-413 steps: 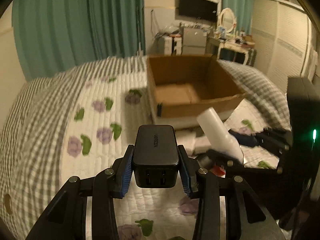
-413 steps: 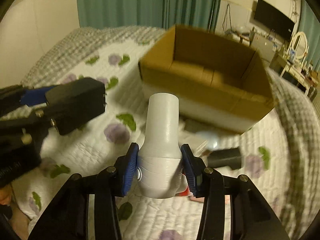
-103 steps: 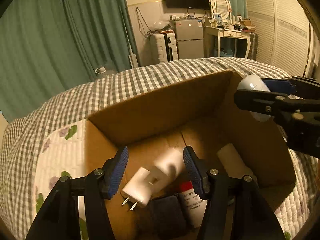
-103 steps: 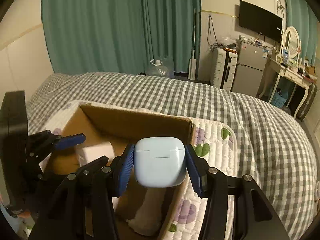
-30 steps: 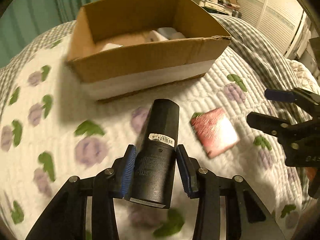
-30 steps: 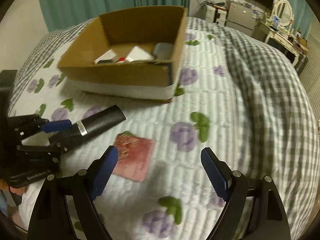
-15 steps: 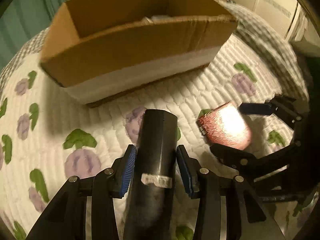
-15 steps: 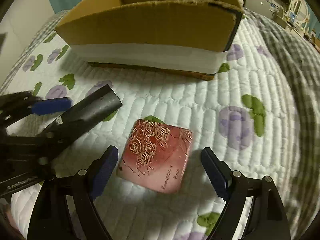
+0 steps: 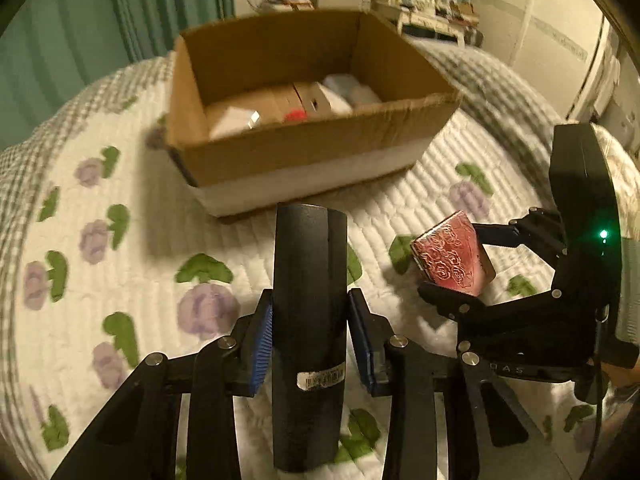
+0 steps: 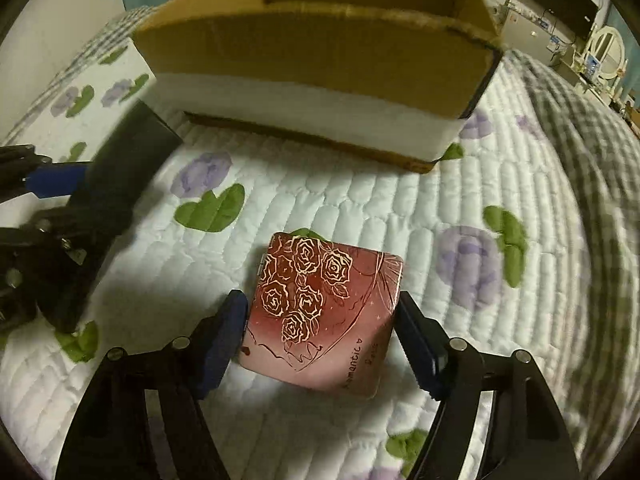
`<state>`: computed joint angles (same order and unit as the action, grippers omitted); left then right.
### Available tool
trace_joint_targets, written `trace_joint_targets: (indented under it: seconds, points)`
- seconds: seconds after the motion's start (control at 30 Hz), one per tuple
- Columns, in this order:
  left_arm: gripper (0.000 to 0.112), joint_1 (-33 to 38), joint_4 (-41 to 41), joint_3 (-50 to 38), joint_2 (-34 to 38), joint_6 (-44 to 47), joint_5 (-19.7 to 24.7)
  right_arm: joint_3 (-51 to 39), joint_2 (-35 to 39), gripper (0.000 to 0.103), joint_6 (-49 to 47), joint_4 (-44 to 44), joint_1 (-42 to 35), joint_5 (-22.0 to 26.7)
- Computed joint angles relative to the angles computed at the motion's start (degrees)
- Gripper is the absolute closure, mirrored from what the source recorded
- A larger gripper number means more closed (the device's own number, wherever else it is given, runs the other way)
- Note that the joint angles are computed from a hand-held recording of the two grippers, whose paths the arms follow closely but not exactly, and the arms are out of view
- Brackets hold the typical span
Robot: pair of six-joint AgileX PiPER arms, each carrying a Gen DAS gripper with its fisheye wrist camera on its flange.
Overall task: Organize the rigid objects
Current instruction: 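Lower the cylinder and card into the box and open both tools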
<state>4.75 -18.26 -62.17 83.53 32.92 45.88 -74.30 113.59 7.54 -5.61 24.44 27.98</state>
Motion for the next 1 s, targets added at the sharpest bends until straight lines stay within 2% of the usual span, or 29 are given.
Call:
trace_joint_targets:
  seconds: [0.03, 0.13, 0.17, 0.3, 0.43, 0.53, 0.63, 0.77, 0.9, 1.0]
  points:
    - [0.079, 0.7, -0.7, -0.2, -1.2, 0.6, 0.9, 0.5, -1.0, 0.035, 1.3, -1.6, 0.3, 0.0]
    - [0.086, 0.6, -0.6, -1.0, -3.0, -0.5, 1.7, 1.0, -4.5, 0.035, 4.4, -5.6, 1.3, 0.8]
    - [0.092, 0.5, -0.6, -1.4, -3.6, -1.0, 2.1, 1.3, -5.9, 0.035, 6.0, -6.9, 1.6, 0.8]
    - [0.094, -0.7, -0.3, -3.3, -4.6, -2.8, 2.4, 1.1, -8.9, 0.035, 6.9, -7.5, 2.9, 1.8]
    - [0.095, -1.2, -0.8, -4.8, -6.1, -2.5, 3.9, 0.3, -12.0, 0.035, 3.4, -4.6, 1.9, 3.4]
    - [0.095, -1.0, -0.9, -7.1, -7.2, -2.6, 5.1, -3.1, -14.5, 0.035, -0.5, -1.8, 0.8, 7.7]
    - [0.095, -0.7, -1.0, -11.4, -6.4, -3.5, 6.4, -7.5, -15.1, 0.035, -2.7, -0.2, 0.1, 10.6]
    - [0.095, -0.6, -0.3, -21.8, -2.3, -5.7, 9.3, -16.9, -13.5, 0.035, -5.4, 0.9, -1.1, 14.6]
    - [0.095, -1.0, 0.7, -36.1, 6.1, -8.7, 13.9, -32.1, -7.2, 0.035, -9.9, 3.3, -2.6, 20.6]
    - [0.095, -3.2, 5.4, -43.3, 12.1, -11.8, 14.5, -40.2, -2.3, 0.035, -10.3, 3.3, -3.3, 22.0]
